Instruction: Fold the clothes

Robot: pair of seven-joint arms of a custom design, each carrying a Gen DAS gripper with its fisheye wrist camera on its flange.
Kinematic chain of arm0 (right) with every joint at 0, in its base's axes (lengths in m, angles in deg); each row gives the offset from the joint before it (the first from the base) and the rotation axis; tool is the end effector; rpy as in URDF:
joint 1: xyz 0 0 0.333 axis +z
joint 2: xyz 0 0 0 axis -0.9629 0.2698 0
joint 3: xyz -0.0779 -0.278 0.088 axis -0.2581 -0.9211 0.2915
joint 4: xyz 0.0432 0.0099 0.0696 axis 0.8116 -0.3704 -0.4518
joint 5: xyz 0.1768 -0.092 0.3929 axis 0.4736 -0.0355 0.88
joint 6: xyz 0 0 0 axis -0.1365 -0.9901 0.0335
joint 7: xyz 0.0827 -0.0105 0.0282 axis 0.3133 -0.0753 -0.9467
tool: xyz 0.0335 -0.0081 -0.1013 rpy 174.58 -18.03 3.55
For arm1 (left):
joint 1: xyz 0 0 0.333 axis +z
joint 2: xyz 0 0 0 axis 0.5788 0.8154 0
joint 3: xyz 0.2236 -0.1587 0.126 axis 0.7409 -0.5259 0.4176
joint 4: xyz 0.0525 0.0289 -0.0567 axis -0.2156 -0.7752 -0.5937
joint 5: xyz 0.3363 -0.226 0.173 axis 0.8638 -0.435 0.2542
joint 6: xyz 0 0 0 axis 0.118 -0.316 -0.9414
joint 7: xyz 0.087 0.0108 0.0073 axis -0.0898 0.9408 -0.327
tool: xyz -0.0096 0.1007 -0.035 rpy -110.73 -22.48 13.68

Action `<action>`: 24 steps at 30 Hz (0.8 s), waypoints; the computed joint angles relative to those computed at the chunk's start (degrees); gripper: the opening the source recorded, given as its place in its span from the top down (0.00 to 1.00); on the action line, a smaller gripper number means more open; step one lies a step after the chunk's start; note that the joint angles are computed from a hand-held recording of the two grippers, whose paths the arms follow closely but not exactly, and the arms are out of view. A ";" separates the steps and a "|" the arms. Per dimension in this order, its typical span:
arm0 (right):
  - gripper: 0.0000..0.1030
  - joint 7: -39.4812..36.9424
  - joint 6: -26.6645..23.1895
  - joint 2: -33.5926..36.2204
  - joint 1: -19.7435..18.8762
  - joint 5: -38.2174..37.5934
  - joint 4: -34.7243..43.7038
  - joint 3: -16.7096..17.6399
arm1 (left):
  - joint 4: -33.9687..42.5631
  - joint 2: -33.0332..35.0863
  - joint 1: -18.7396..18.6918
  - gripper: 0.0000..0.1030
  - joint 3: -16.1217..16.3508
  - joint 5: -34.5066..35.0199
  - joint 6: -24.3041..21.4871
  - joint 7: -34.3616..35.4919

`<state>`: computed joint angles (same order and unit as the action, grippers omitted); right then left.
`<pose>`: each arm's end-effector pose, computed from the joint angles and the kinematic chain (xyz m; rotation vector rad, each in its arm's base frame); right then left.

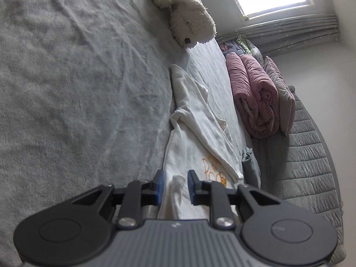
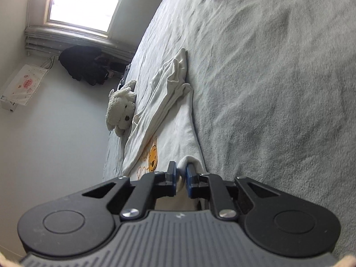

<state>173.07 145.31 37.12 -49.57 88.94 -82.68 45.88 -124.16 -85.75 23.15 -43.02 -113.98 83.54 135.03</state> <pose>0.3265 0.2639 0.4560 -0.8291 1.8396 0.1547 0.5018 -0.1339 0.4616 1.8779 -1.5648 1.3227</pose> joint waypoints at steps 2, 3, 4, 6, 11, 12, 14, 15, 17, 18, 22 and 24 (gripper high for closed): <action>0.76 0.16 -3.59 -2.23 -6.16 0.31 0.81 6.26 | 0.34 0.09 0.06 0.79 -0.58 1.74 0.96 0.66; 0.68 0.74 -5.69 -3.48 -9.38 -0.19 1.39 9.44 | 0.56 0.16 -0.06 0.79 -0.64 2.33 1.01 1.15; 0.62 1.17 -7.26 -4.51 -11.42 -1.35 1.82 11.33 | 0.78 0.24 -0.19 0.79 -0.70 2.92 1.06 1.65; 0.61 1.83 -10.09 -6.36 -14.60 -4.01 2.63 14.14 | 0.98 0.16 -0.47 0.79 -0.81 3.89 1.49 3.14; 0.59 1.21 -14.48 -6.77 -17.30 -11.17 5.04 16.16 | 1.17 -0.15 -1.31 0.72 -1.33 6.94 3.07 5.82; 0.59 0.88 -14.99 -6.10 -17.41 -12.55 5.68 16.18 | 1.33 -0.11 -1.30 0.71 -1.69 8.70 3.43 5.35; 0.59 -0.32 -18.64 -4.54 -18.27 -16.10 8.17 16.99 | 1.39 -0.29 -1.40 0.71 -2.33 12.48 4.28 4.63; 0.59 -0.96 -20.62 -3.67 -18.68 -17.90 9.52 17.41 | 1.11 -0.57 -1.63 0.71 -2.56 13.98 5.13 4.72; 0.59 -1.42 -23.61 -1.98 -20.01 -21.40 11.97 18.84 | 0.67 -0.89 -2.22 0.71 -2.73 16.64 6.38 4.58; 0.59 -1.64 -25.16 -1.59 -20.36 -23.06 12.81 19.33 | 0.51 -0.94 -2.55 0.72 -2.73 17.72 6.85 4.46; 0.87 0.77 -29.24 -1.10 -22.23 -28.39 14.70 21.58 | -0.19 -1.24 -4.32 0.91 -2.40 19.28 9.62 5.05; 0.92 2.89 -30.39 -1.36 -23.03 -30.59 15.08 22.52 | -1.06 -2.06 -5.31 0.93 -2.69 19.93 12.41 5.81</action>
<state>175.95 114.93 35.75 -72.60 58.35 -67.60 68.40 -125.22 -87.82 17.84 -45.72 -94.05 95.95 140.84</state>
